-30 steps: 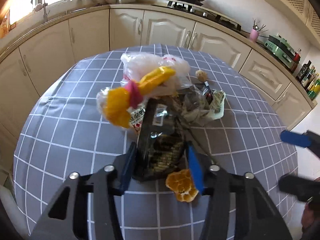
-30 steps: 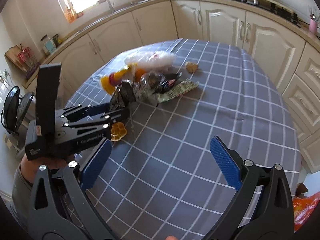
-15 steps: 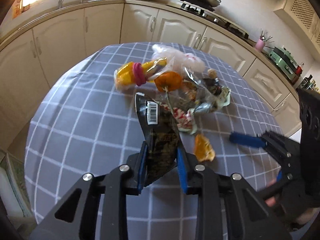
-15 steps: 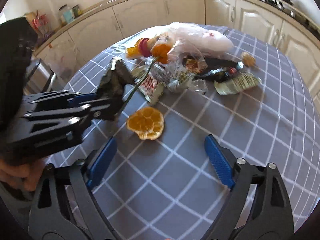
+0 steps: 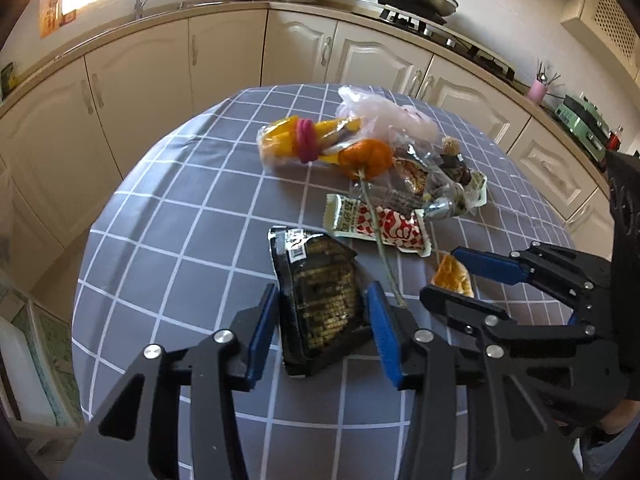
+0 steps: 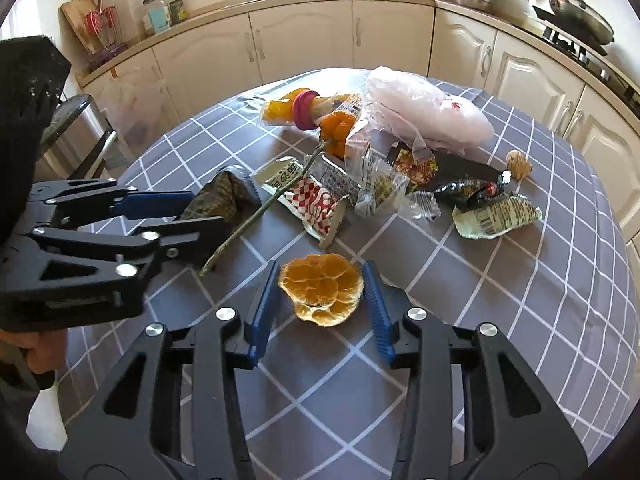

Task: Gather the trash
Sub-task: 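Grasp the black snack wrapper with the left tool while the right tool grasps the orange peel, then carry wrapper and peel to the blue bin and open both tools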

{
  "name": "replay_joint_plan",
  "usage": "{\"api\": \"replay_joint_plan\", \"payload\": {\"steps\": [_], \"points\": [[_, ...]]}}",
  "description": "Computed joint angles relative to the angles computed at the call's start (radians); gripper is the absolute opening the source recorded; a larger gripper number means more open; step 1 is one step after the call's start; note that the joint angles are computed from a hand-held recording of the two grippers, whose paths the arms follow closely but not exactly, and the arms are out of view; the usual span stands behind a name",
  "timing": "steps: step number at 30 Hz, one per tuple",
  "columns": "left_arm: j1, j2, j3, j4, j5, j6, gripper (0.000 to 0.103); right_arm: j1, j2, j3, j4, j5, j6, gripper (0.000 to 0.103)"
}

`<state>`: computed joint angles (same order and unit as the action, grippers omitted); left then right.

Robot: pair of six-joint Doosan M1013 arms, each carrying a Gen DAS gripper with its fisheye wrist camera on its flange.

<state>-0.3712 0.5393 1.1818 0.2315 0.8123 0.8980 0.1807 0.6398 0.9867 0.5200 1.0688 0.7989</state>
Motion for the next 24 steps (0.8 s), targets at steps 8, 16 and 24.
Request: {"api": "replay_joint_plan", "payload": {"steps": [8, 16, 24], "points": [[-0.009, 0.016, -0.022, 0.032, 0.011, -0.015, 0.026, -0.031, -0.025, 0.032, 0.048, 0.001, 0.035, 0.041], [-0.008, -0.025, 0.028, 0.058, -0.042, -0.103, 0.019, -0.073, -0.042, 0.037, 0.09, -0.017, 0.066, 0.041], [-0.036, -0.063, 0.021, 0.162, -0.077, -0.151, 0.019, -0.116, -0.066, 0.049, 0.17, -0.051, 0.063, 0.041]]}}
